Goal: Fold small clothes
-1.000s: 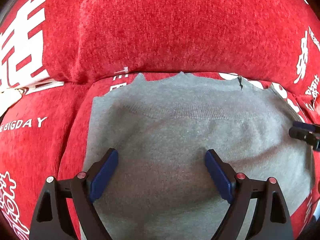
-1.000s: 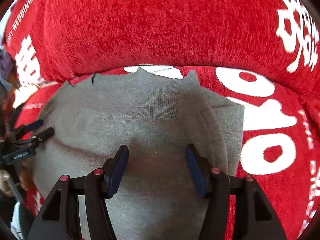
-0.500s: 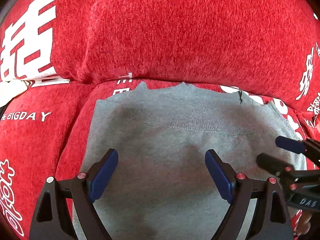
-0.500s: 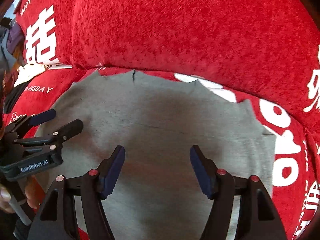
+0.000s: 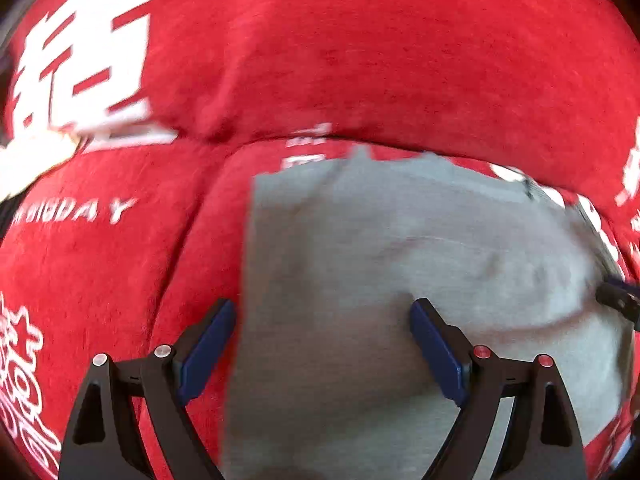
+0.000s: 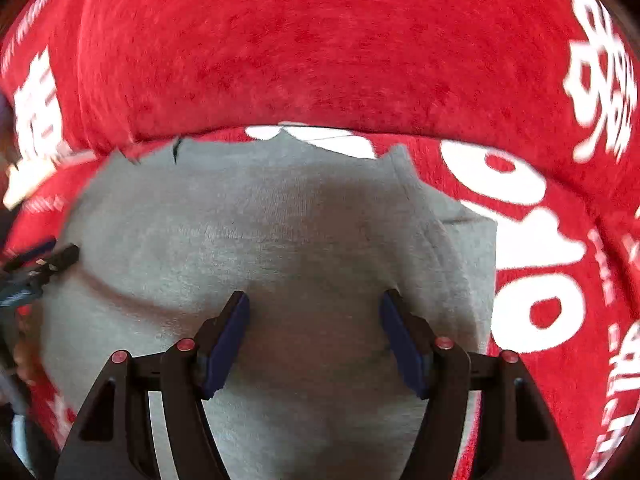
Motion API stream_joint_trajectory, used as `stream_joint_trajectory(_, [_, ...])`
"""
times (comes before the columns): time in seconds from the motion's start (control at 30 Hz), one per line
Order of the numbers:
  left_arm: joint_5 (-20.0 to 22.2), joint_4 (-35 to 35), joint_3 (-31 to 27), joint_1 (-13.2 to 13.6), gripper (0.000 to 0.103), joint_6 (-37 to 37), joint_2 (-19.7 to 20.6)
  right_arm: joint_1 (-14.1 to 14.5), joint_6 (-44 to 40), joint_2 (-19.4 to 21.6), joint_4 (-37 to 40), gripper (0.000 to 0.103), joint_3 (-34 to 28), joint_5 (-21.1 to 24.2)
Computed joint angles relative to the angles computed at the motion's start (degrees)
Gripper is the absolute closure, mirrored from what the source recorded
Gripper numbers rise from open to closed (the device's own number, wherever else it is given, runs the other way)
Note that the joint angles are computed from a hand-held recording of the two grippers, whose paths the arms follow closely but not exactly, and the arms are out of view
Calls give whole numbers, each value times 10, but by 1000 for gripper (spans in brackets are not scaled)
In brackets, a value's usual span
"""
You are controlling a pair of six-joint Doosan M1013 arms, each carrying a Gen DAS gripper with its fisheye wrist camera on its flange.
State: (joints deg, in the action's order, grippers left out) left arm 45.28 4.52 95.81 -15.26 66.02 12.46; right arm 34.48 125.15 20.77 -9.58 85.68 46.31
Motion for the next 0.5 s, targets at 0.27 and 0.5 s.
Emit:
stream_joint_trajectory(0.27, [0, -64, -50, -10, 11, 11, 34, 3, 46, 32, -6, 29, -67, 23])
stream_joint_trajectory(0.5, [73, -2, -116, -12, 3, -40, 98, -8, 30, 111, 5, 21, -154, 112])
